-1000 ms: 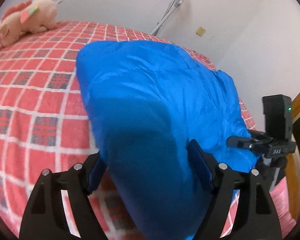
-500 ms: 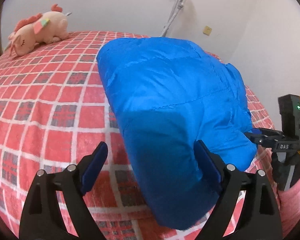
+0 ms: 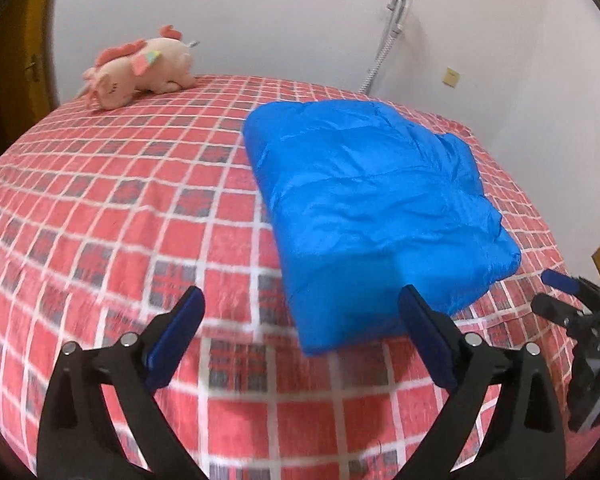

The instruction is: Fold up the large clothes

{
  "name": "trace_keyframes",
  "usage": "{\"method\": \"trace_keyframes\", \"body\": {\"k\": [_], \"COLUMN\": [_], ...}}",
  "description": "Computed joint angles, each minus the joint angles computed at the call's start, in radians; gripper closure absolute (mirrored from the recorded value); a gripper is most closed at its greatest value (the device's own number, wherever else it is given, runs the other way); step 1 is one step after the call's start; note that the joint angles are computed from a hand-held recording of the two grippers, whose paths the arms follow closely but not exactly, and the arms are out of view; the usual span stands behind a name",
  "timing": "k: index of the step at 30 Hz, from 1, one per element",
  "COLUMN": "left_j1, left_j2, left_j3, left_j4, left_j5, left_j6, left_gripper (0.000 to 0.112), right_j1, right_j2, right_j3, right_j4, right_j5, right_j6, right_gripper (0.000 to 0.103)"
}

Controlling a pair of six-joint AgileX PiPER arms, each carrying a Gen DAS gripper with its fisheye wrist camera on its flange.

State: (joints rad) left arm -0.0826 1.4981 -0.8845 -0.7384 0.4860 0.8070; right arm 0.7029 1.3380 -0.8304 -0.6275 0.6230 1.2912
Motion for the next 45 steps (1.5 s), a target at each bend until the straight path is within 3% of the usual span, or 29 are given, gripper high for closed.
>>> {"method": "trace_keyframes", "body": {"k": [5,15,24,45], "left_j1": [-0.001,-0.027,-0.049,-0.087], "left_j2": [-0.091,-0.197,-0.308,-0.395], "left_j3": [0.075,0.154,0.209,0.241], "left_j4": [0.062,0.244,0.32,0.441], "left_j5": [-0.041,-0.088,-0.072,-0.061], "left_j6": [-0.08,-0.237,-0.297,-0.423], "left_gripper": [0.014,0.014,0.014,0.014], "right_j1": [0.104,0.173,0.253,0.335], "right_j2": [-0.007,-0.003,-0.026,-0.055], "right_j3": [-0.003,-0.04,-0.045,-0.039], "right_j4": [-0.09,-0.047,-0.077,-0.103], "right_j5": [0.094,0.189,0.284,0.345], "right_j6": [0.138,0.169,0.24,0.297], "right_gripper": [0.004,0.004,0.004,0.004]}}
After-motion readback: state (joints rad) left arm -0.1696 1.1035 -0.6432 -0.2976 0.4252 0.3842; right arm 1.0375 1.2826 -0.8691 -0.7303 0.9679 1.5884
